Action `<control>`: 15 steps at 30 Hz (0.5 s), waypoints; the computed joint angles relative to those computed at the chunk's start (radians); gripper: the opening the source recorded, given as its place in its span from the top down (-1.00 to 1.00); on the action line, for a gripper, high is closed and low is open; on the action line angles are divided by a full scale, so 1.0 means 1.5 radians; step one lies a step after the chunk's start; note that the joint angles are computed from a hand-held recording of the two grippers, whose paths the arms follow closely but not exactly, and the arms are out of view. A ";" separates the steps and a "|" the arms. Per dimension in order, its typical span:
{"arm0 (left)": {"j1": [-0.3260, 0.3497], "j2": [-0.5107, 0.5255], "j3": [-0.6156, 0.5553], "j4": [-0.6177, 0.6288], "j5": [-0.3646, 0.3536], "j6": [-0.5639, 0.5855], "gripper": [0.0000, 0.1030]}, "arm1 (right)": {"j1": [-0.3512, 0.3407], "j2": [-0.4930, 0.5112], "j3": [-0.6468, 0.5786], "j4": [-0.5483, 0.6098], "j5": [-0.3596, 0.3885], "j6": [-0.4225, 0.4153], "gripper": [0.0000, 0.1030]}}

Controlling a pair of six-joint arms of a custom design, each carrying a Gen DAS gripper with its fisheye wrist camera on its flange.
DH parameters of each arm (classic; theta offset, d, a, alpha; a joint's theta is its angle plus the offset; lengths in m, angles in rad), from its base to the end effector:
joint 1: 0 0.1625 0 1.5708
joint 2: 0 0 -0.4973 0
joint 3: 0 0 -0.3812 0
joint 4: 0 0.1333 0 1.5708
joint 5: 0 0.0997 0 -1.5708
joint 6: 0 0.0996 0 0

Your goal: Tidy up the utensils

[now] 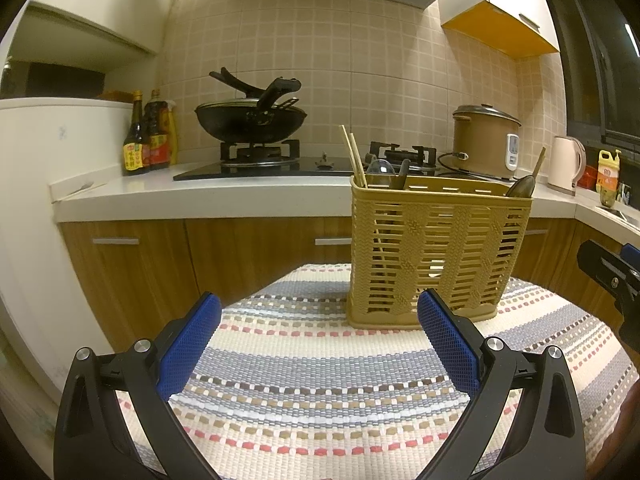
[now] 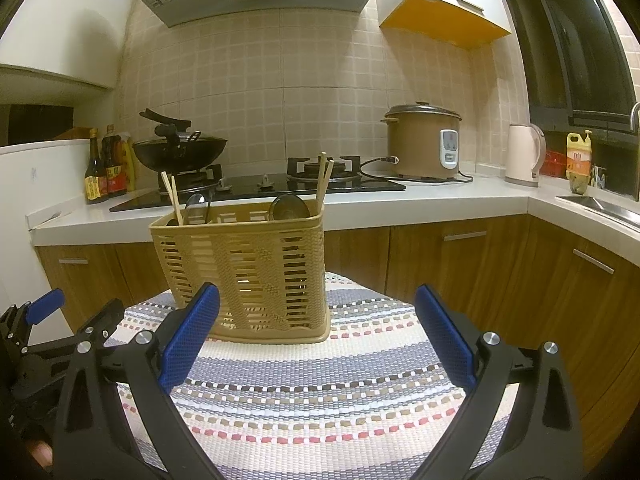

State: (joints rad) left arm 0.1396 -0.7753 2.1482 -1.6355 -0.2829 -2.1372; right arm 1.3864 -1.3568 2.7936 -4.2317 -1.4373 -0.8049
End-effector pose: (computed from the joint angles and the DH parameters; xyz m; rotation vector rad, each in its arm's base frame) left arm -0.3931 -0.2864 0.0333 0.3158 1.8479 -1.4558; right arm 0.0921 -0.3053 0.3309 0.7888 -2.1139 1.4640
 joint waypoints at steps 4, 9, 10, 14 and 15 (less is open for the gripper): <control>-0.002 -0.002 0.000 0.007 -0.001 -0.006 -0.85 | 0.002 0.003 0.001 -0.004 -0.002 0.001 -0.82; -0.003 -0.003 -0.002 0.015 -0.003 -0.009 -0.85 | 0.003 0.001 0.000 -0.001 -0.004 0.006 -0.82; -0.004 -0.002 -0.002 0.015 -0.004 -0.009 -0.85 | 0.003 0.001 0.001 -0.002 -0.003 0.006 -0.83; -0.005 -0.004 0.001 0.008 -0.003 -0.004 -0.85 | 0.001 -0.004 0.001 0.007 0.002 0.006 -0.84; -0.005 -0.004 0.001 0.010 -0.002 -0.005 -0.85 | 0.001 -0.004 0.001 0.007 0.002 0.005 -0.84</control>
